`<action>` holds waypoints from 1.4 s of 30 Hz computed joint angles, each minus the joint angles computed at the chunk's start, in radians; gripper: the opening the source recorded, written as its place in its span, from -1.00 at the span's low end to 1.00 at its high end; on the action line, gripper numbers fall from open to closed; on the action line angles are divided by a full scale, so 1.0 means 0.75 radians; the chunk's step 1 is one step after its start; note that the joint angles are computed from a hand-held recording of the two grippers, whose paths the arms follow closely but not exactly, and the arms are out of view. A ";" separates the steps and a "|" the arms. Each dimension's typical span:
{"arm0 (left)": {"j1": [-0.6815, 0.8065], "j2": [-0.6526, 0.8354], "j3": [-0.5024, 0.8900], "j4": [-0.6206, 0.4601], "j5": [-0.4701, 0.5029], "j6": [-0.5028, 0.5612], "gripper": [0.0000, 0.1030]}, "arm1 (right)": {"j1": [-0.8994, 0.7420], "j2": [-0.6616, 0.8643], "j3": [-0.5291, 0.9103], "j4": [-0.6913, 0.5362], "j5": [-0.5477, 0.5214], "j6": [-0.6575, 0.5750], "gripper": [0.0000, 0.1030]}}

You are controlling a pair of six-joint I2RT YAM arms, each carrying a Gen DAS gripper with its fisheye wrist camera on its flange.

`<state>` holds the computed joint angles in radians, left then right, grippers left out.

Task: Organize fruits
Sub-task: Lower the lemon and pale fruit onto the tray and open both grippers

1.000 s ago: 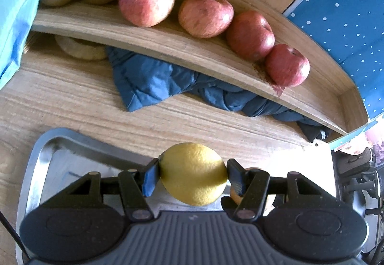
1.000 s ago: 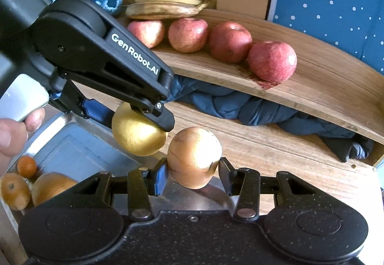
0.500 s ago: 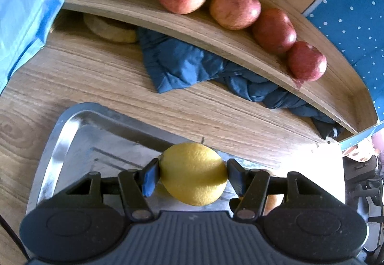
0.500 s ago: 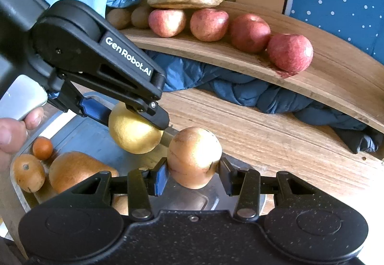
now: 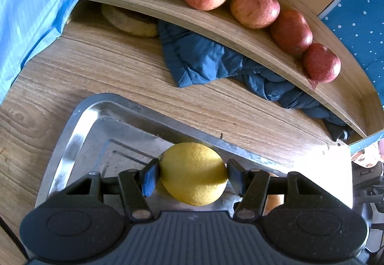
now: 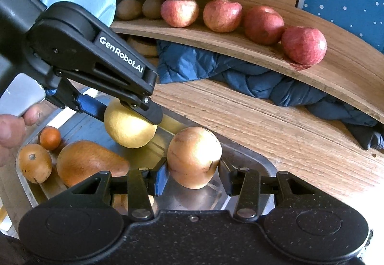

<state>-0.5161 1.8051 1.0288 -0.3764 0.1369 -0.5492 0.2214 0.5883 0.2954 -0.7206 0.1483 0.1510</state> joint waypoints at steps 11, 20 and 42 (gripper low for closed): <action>0.046 -0.029 -0.032 -0.008 -0.047 -0.016 0.24 | 0.014 0.053 -0.022 0.078 -0.045 -0.025 -0.09; 0.095 -0.081 -0.078 -0.015 -0.073 -0.027 0.25 | 0.034 0.141 -0.025 0.173 -0.081 -0.048 -0.09; 0.110 -0.076 -0.055 -0.050 -0.091 -0.020 0.26 | 0.033 0.152 -0.023 0.188 -0.071 -0.024 -0.10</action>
